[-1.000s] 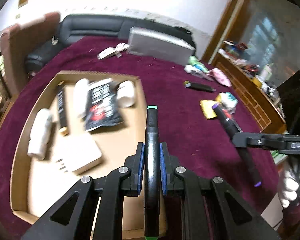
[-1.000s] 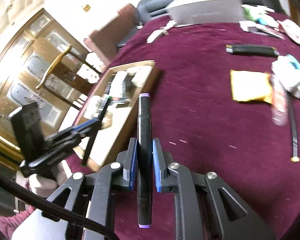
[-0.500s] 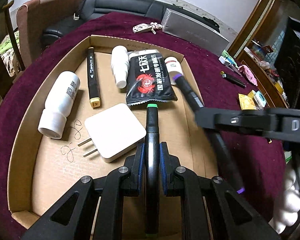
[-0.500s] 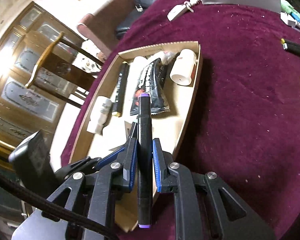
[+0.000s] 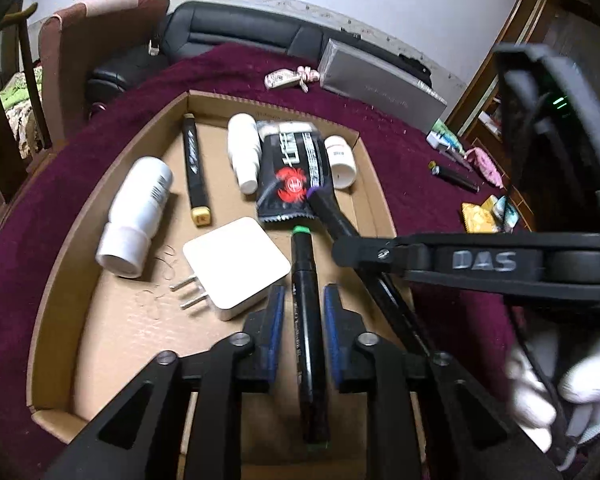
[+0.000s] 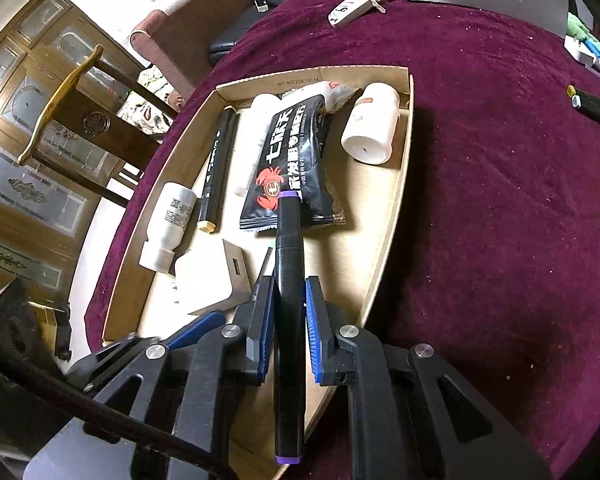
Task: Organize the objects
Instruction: 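Carry both markers to the cardboard box, lower them in and open both tools, then move the left tool to the yellow cracker packet and grasp it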
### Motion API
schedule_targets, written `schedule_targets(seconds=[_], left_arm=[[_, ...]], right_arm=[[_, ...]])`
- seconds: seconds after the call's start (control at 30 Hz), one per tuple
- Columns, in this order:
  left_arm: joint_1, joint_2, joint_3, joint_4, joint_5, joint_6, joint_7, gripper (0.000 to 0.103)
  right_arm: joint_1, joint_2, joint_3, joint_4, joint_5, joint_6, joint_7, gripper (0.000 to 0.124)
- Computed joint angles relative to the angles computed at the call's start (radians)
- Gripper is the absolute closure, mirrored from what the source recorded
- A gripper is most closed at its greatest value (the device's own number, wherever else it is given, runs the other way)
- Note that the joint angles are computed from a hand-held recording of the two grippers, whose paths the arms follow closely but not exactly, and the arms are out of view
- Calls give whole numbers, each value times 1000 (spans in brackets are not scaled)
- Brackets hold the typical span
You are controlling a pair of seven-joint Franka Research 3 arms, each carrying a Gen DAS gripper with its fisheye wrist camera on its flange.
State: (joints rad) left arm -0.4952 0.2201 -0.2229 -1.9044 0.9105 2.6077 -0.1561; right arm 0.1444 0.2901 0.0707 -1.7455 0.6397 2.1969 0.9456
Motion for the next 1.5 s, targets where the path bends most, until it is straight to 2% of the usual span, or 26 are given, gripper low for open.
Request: schedule_targets(seconds=[0.07, 0.1, 0.17, 0.3, 0.43, 0.57, 0.7, 0.73, 0.77, 0.87, 0.93, 1.03, 1.17, 1.27, 1.5], left_arm=[[-8, -26, 4, -20, 31, -9, -42, 66], [-8, -42, 3, -36, 47, -10, -67, 65], [0, -63, -3, -58, 66, -3, -99, 64], [18, -98, -18, -96, 84, -4, -150, 62], [36, -126, -28, -129, 109, 7, -218, 62], [50, -149, -41, -149, 124, -5, -253, 62], [55, -158, -55, -151, 124, -19, -270, 61], [57, -153, -56, -147, 124, -17, -273, 57], [59, -153, -56, -147, 126, -12, -280, 51], [63, -152, -56, -141, 129, 16, -287, 50], [68, -145, -51, -133, 155, 72, -315, 50], [69, -117, -41, -97, 193, 155, -342, 49], [45, -32, -38, 22, 146, 184, -216, 49], [20, 75, -48, 166, 40, 180, -25, 49], [-49, 355, -91, 569, -189, 26, 385, 49]], right_arm=[[7, 3, -2, -1, -14, 9, 16, 111], [10, 5, -4, -1, -23, 12, 28, 111], [13, 13, -8, 2, -37, 14, 61, 110], [1, 5, 1, -13, -3, 23, 40, 103], [-11, -13, 8, -28, 42, 10, -3, 102], [-13, -45, 5, -59, 76, 38, -47, 102], [-32, -80, -4, -89, 142, 43, -105, 92], [-36, -89, -7, -97, 158, 44, -119, 92], [-44, -101, -12, -107, 179, 43, -141, 91], [-66, -132, -31, -135, 225, 40, -201, 82], [-81, -149, -46, -151, 252, 43, -240, 77], [-111, -160, -74, -155, 279, 39, -270, 77], [-169, -153, -115, -145, 313, 64, -273, 77], [-214, -130, -139, -121, 335, 107, -251, 77], [-329, -26, -142, 1, 420, 129, -186, 71]])
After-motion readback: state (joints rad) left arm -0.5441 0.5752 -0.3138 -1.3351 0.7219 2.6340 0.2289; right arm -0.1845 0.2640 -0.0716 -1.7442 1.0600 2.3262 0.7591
